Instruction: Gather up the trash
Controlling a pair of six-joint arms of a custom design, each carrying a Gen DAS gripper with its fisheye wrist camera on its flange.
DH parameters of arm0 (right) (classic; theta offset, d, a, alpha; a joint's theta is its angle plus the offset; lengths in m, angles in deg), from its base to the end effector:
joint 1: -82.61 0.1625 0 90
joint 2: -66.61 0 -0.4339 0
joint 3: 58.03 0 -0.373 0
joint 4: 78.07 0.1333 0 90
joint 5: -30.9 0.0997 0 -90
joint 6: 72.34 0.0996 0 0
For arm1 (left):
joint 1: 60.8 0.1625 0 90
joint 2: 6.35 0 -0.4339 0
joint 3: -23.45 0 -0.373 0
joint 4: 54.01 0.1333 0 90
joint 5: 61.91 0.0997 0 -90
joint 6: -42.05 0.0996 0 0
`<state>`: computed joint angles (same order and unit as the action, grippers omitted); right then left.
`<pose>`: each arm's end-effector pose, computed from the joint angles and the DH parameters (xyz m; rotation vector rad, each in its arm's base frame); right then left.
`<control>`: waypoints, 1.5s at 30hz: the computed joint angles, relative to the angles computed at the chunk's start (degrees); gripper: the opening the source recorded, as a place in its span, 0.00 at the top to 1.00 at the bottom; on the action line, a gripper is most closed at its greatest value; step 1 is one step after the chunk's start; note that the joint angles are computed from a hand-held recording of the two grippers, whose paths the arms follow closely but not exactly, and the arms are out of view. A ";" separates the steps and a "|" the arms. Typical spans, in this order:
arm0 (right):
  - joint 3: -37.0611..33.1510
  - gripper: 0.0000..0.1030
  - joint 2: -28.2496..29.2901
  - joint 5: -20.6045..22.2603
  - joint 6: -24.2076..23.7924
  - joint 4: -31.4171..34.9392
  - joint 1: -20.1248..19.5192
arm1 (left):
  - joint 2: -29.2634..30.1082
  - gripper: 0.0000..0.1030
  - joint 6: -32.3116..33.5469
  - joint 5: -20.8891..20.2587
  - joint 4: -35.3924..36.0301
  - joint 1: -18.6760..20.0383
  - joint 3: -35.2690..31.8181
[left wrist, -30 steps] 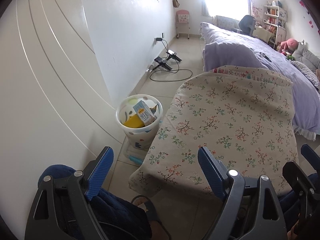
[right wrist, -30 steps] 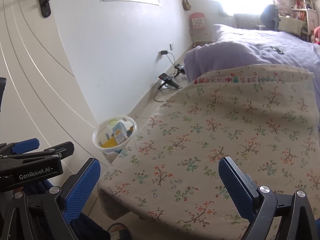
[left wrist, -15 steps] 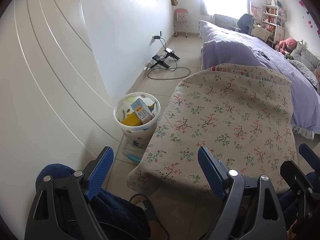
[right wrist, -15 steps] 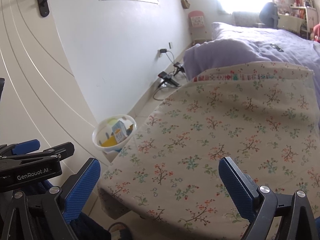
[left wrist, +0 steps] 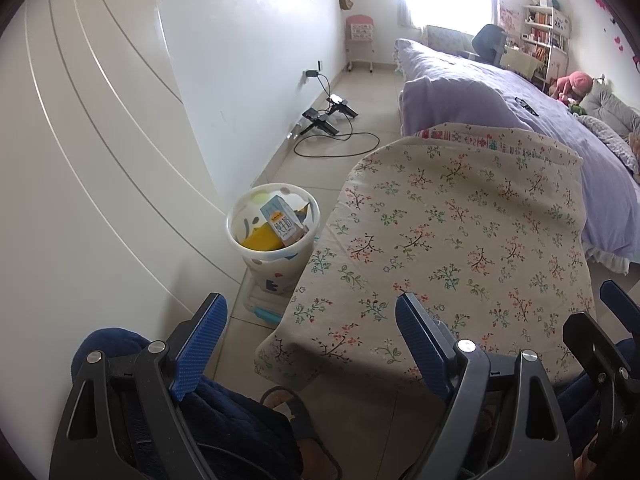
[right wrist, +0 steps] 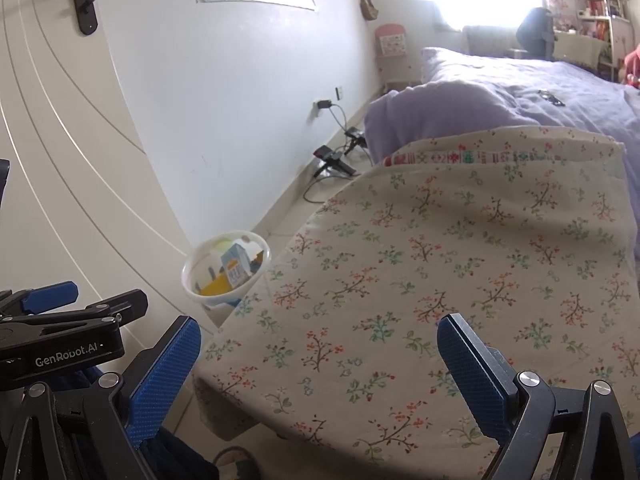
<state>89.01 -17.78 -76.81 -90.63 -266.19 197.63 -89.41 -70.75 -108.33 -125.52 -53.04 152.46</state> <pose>0.2414 -0.2736 0.2436 0.8831 -2.5936 0.8987 -0.2598 -0.2392 0.2041 -0.0398 2.0029 -0.9301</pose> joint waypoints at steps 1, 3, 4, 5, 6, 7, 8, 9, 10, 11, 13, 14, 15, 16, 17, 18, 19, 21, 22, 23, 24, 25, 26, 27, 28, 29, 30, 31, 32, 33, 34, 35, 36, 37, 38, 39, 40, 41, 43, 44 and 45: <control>-0.09 0.04 0.00 0.06 -0.08 0.14 -0.10 | 0.00 0.14 0.13 0.01 -0.13 0.01 0.04; -0.11 0.04 -0.01 0.07 -0.09 0.21 -0.12 | 0.12 0.14 0.34 0.00 -0.33 0.04 0.05; -0.04 0.04 0.00 0.09 -0.07 0.13 -0.12 | 0.14 0.14 0.43 -0.02 -0.37 0.02 0.00; -0.04 0.04 -0.01 0.13 -0.07 0.14 -0.16 | 0.16 0.14 0.42 0.00 -0.36 -0.02 0.00; -0.04 0.04 -0.03 0.14 -0.09 0.16 -0.17 | 0.19 0.14 0.33 0.02 -0.25 -0.06 -0.03; -0.04 0.04 -0.03 0.14 -0.09 0.16 -0.17 | 0.23 0.14 0.25 0.06 -0.13 -0.15 -0.07; -0.04 0.04 0.11 0.13 -0.05 -0.02 -0.14 | 0.21 0.14 0.27 0.13 -0.15 -0.23 -0.05; -0.03 0.04 0.10 0.16 -0.07 -0.01 -0.17 | 0.22 0.14 0.25 0.14 -0.10 -0.27 -0.07; -0.02 0.04 0.09 0.18 -0.08 -0.01 -0.19 | 0.27 0.14 0.24 0.12 -0.03 -0.26 -0.13; -0.03 0.04 0.07 0.18 -0.08 0.03 -0.20 | 0.24 0.14 0.28 0.09 -0.09 -0.26 -0.13; -0.02 0.04 -0.05 0.31 -0.17 0.12 -0.32 | 0.31 0.14 0.08 0.01 0.05 -0.32 -0.18; 0.00 0.04 -0.03 0.37 -0.19 0.03 -0.35 | 0.31 0.14 -0.03 -0.03 0.15 -0.36 -0.20; 0.04 0.04 -0.02 0.42 -0.21 -0.07 -0.36 | 0.27 0.14 -0.03 -0.04 0.22 -0.39 -0.20; 0.06 0.04 0.00 0.42 -0.19 -0.16 -0.35 | 0.26 0.14 -0.04 -0.02 0.32 -0.44 -0.23; 0.06 0.04 0.07 0.44 -0.20 -0.25 -0.39 | 0.25 0.14 -0.03 0.01 0.33 -0.50 -0.18; 0.08 0.04 0.11 0.44 -0.16 -0.35 -0.39 | 0.28 0.14 -0.04 0.04 0.44 -0.61 -0.21; 0.04 0.04 0.00 0.54 -0.27 -0.13 -0.49 | 0.32 0.14 0.06 0.13 0.45 -0.59 -0.23; 0.04 0.04 -0.04 0.55 -0.31 -0.04 -0.53 | 0.42 0.14 0.27 0.17 0.43 -0.58 -0.23; 0.03 0.04 -0.09 0.53 -0.30 0.07 -0.52 | 0.40 0.14 0.39 0.16 0.35 -0.54 -0.22; 0.11 0.04 0.11 0.33 -0.05 -0.21 -0.30 | 0.33 0.14 0.47 0.22 0.26 -0.57 -0.13; 0.10 0.04 0.17 0.27 -0.01 -0.27 -0.25 | 0.30 0.14 0.68 0.34 0.16 -0.67 -0.04; 0.11 0.04 0.23 0.22 0.06 -0.35 -0.19 | 0.20 0.14 0.96 0.45 -0.03 -0.69 0.08; 0.13 0.04 0.28 0.21 0.13 -0.45 -0.17 | 0.07 0.14 1.23 0.53 -0.34 -0.77 0.26; 0.12 0.04 0.27 0.25 0.12 -0.40 -0.19 | 0.06 0.14 1.32 0.60 -0.42 -0.77 0.29; 0.13 0.04 0.36 0.20 0.20 -0.46 -0.10 | 0.08 0.14 1.39 0.64 -0.45 -0.77 0.32; 0.12 0.04 0.48 0.09 0.26 -0.61 -0.01 | 0.08 0.14 1.48 0.67 -0.45 -0.78 0.35; 0.15 0.04 0.56 0.03 0.29 -0.70 0.05 | 0.09 0.14 1.54 0.71 -0.43 -0.79 0.35; 0.14 0.04 0.55 0.06 0.35 -0.68 0.04 | 0.20 0.14 1.53 0.71 -0.47 -0.81 0.30; 0.16 0.04 0.53 0.11 0.38 -0.66 0.03 | 0.18 0.14 1.57 0.73 -0.51 -0.81 0.29; 0.16 0.04 0.53 0.11 0.38 -0.66 0.03 | 0.16 0.14 1.57 0.76 -0.52 -0.81 0.30; 0.10 0.04 0.61 0.08 0.38 -0.69 0.06 | 0.15 0.14 1.53 0.82 -0.43 -0.78 0.27; 0.07 0.04 0.68 0.02 0.39 -0.69 0.10 | 0.13 0.14 1.51 0.82 -0.38 -0.77 0.27; 0.07 0.04 0.68 0.02 0.39 -0.69 0.10 | 0.08 0.14 1.56 0.84 -0.46 -0.70 0.31; 0.07 0.04 0.63 0.09 0.41 -0.62 0.07 | 0.06 0.14 1.61 0.84 -0.55 -0.69 0.33; 0.01 0.04 0.80 -0.03 0.56 -0.67 0.17 | 0.09 0.14 1.60 0.81 -0.68 -0.68 0.36; 0.00 0.04 0.84 -0.06 0.57 -0.68 0.20 | 0.06 0.14 1.65 0.80 -0.75 -0.64 0.37; 0.00 0.04 0.90 -0.08 0.60 -0.72 0.24 | 0.07 0.14 1.69 0.79 -0.82 -0.62 0.36; -0.01 0.04 0.87 0.01 0.56 -0.67 0.19 | 0.09 0.14 1.70 0.77 -0.83 -0.61 0.34; -0.02 0.04 0.93 0.01 0.62 -0.62 0.24 | 0.18 0.14 1.63 0.74 -0.81 -0.55 0.26; -0.04 0.04 1.01 -0.02 0.60 -0.63 0.26 | 0.15 0.14 1.65 0.71 -0.84 -0.51 0.26; -0.01 0.04 1.11 -0.08 0.59 -0.77 0.30 | 0.08 0.14 1.71 0.65 -0.98 -0.40 0.28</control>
